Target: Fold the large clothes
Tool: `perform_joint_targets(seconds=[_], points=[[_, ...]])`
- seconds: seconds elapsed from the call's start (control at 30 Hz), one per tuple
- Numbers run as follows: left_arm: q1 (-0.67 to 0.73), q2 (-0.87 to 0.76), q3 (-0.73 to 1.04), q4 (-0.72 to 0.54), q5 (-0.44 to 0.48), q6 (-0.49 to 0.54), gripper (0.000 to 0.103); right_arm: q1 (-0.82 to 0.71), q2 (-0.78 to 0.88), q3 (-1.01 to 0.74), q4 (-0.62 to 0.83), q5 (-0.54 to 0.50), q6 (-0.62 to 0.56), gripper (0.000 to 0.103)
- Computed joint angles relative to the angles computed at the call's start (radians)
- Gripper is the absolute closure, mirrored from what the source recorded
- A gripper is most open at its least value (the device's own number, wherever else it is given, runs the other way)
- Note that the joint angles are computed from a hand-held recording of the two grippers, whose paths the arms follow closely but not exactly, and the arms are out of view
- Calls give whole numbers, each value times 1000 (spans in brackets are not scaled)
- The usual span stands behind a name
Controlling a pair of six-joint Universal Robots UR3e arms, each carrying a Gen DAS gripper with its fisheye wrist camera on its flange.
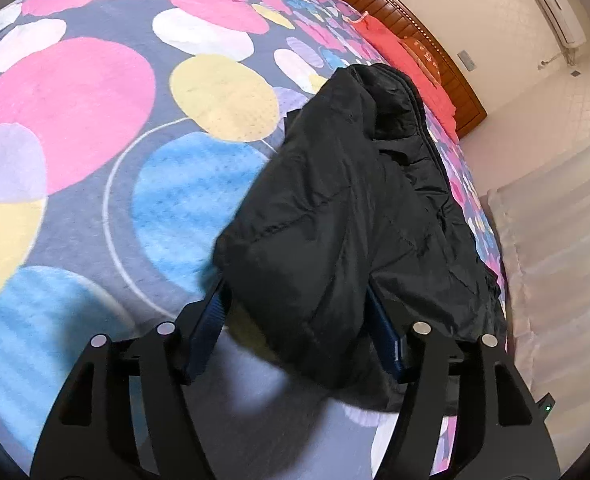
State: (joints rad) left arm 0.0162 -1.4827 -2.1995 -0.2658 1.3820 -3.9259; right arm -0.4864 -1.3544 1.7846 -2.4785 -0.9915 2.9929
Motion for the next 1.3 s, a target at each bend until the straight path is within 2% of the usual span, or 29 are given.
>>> perform_joint_targets(seconds=[0.23, 0.43, 0.5, 0.7, 0.87, 1.0, 1.17, 1.3], points=[[16, 91, 16, -115, 2, 92, 37, 14, -175, 94, 46, -73, -92, 61], [97, 161, 34, -207, -37, 183, 35, 100, -229, 73, 19, -99, -88, 61], [125, 174, 32, -223, -58, 196, 32, 157, -190, 27, 0, -116, -65, 61], [185, 110, 108, -281, -130, 274, 31, 375, 44, -258, -9, -195, 17, 61], [215, -7, 204, -302, -208, 336, 30, 541, 275, -521, -21, -352, 61, 61], [216, -110, 300, -286, -232, 370, 30, 594, 416, -689, 58, -435, 97, 61], [207, -261, 454, -326, -289, 417, 29, 610, 468, -727, 77, -466, 123, 61], [185, -375, 586, -424, -309, 461, 29, 623, 479, -732, 72, -488, 128, 61]])
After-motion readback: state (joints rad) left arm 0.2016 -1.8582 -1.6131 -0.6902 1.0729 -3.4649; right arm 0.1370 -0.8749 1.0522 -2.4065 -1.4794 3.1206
